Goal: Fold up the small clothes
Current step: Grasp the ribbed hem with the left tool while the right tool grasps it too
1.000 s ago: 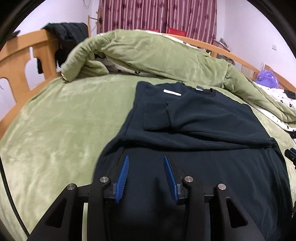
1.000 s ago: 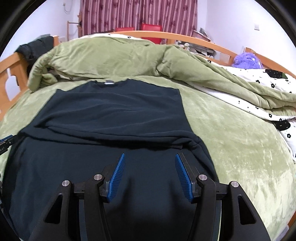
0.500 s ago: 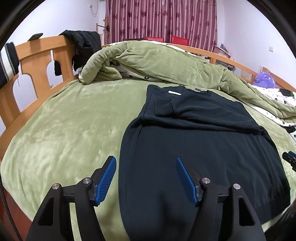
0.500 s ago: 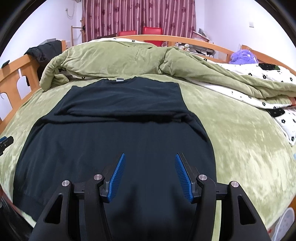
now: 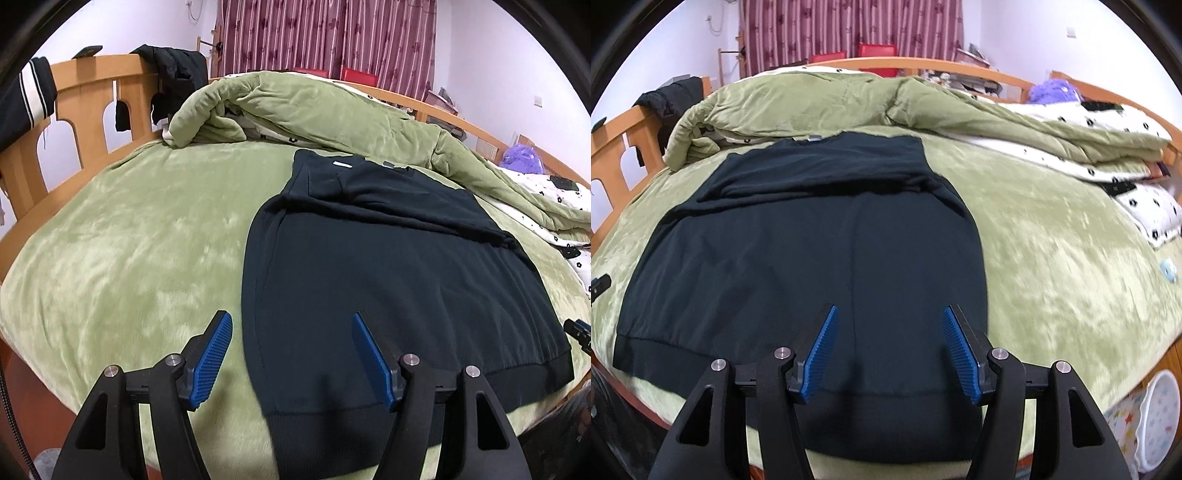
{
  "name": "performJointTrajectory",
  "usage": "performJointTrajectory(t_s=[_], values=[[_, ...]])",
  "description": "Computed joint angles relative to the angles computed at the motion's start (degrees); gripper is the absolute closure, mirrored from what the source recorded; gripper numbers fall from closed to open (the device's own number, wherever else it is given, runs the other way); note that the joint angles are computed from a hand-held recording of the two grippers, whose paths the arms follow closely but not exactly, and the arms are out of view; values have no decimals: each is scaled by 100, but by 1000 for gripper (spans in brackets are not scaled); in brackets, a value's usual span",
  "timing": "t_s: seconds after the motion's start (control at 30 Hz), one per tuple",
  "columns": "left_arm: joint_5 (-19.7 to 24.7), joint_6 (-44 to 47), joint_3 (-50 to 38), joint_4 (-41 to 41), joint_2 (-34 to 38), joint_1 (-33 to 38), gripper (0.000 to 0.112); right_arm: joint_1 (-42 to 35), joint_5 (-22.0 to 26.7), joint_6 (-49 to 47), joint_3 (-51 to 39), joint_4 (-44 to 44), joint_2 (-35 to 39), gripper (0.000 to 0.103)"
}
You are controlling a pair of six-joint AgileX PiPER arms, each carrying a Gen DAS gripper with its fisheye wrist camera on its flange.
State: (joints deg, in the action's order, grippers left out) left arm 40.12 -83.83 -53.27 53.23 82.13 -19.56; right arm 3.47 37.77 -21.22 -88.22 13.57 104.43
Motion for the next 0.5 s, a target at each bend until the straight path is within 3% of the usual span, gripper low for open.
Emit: performJointTrajectory(t_s=[0.17,0.3,0.5], values=[[-307,-173,491,-120,-245,94,47,-275,115,-295,310,441,-123,45],[-1075,343,930,-845,-431,468,47,-373,6,-183,507,313,-207,44],[-1830,679,1371,-1441,-388,721,49,-815,462,-448,276,752,-7,44]])
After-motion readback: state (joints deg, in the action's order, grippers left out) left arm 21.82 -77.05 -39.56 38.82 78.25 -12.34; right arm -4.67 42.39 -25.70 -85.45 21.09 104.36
